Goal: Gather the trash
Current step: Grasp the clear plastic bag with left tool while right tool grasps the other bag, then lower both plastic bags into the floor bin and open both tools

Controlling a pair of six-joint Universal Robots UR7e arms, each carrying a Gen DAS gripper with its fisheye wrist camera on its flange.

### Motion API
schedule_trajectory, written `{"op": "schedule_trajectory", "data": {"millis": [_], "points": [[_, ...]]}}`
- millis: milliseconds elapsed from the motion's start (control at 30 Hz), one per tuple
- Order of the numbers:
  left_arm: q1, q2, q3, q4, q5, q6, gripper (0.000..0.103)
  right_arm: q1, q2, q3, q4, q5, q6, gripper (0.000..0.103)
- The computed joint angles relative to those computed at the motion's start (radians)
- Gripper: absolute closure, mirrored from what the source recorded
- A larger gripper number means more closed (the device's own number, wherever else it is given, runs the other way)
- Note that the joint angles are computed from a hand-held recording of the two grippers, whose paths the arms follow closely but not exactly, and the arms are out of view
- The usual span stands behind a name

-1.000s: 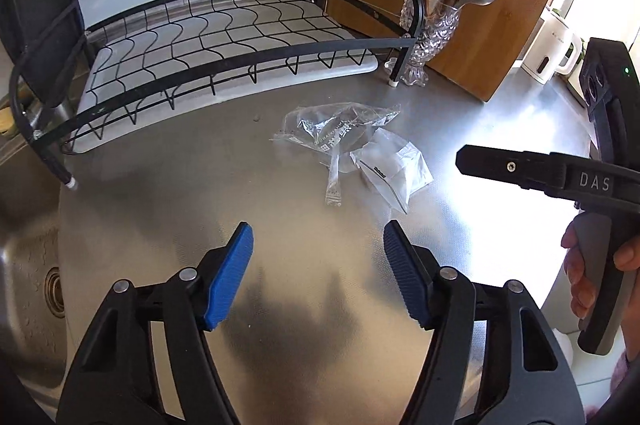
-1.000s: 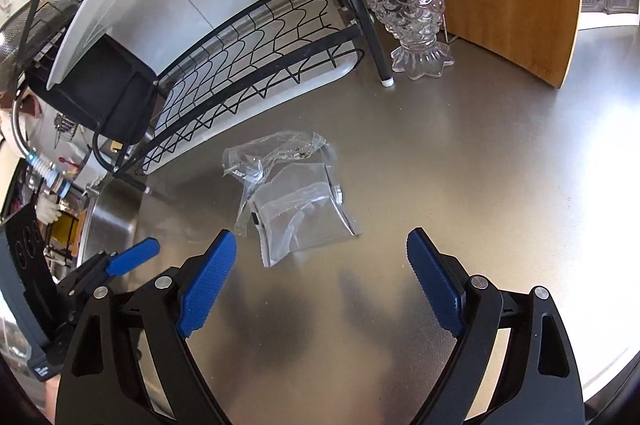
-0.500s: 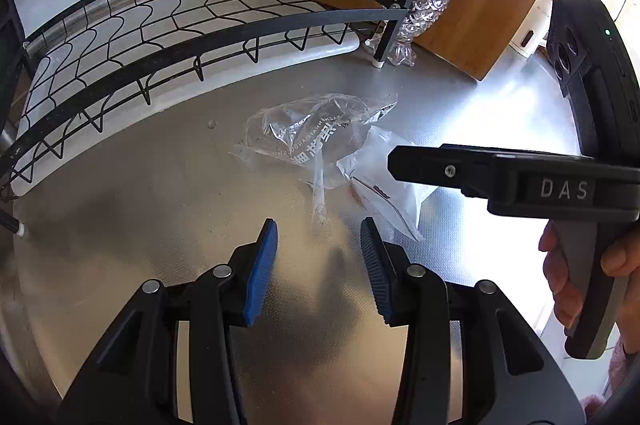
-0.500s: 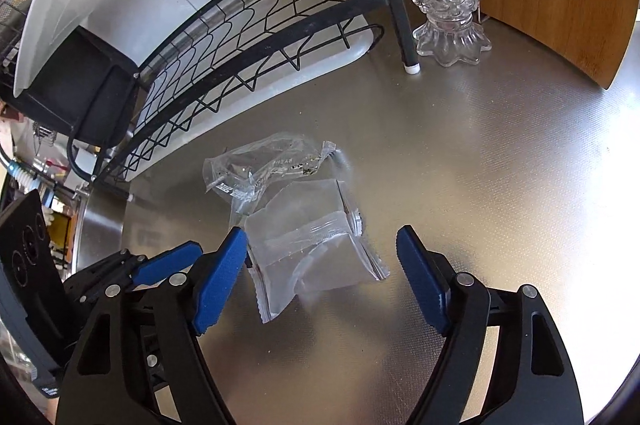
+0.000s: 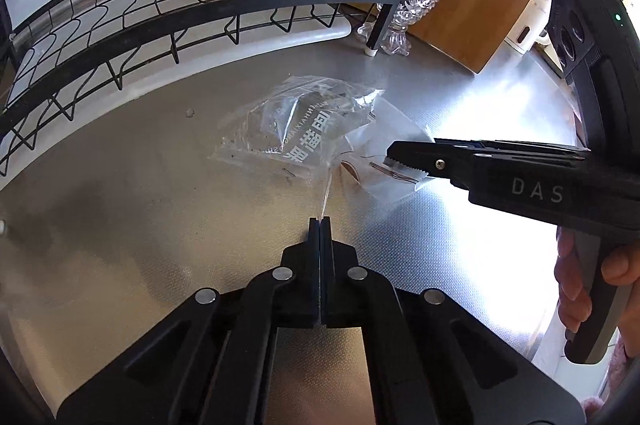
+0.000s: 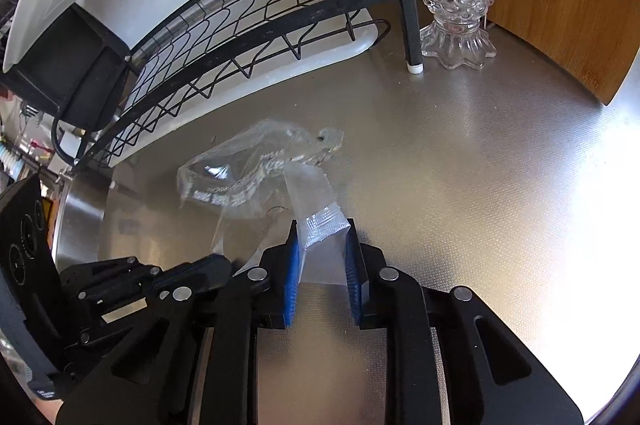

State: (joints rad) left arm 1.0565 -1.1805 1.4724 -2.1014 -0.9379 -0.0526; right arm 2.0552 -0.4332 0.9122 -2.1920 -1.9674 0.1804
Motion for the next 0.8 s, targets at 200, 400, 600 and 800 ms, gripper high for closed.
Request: {"op": "schedule_trajectory", "data": {"millis": [200, 400, 600, 800], "points": [[-0.046, -0.035, 0.029, -0.004, 0.046, -0.021, 0.103, 0.014, -0.05, 0.069, -0.033, -0.001, -0.024, 0.084], [-0.112, -0.099, 0.086, 0.017, 0.112, -0.093, 0.103, 0.029, -0.125, 0.164, -0.066, 0.008, -0.035, 0.084], [-0.196, -0.178, 0.172, 0.078, 0.183, -0.217, 0.103, 0.049, -0.221, 0.283, -0.099, 0.016, -0.048, 0.084], [-0.313, -0.271, 0.257, 0.194, 0.254, -0.408, 0.103, 0.07, -0.332, 0.417, -0.133, 0.038, -0.066, 0.084]]}}
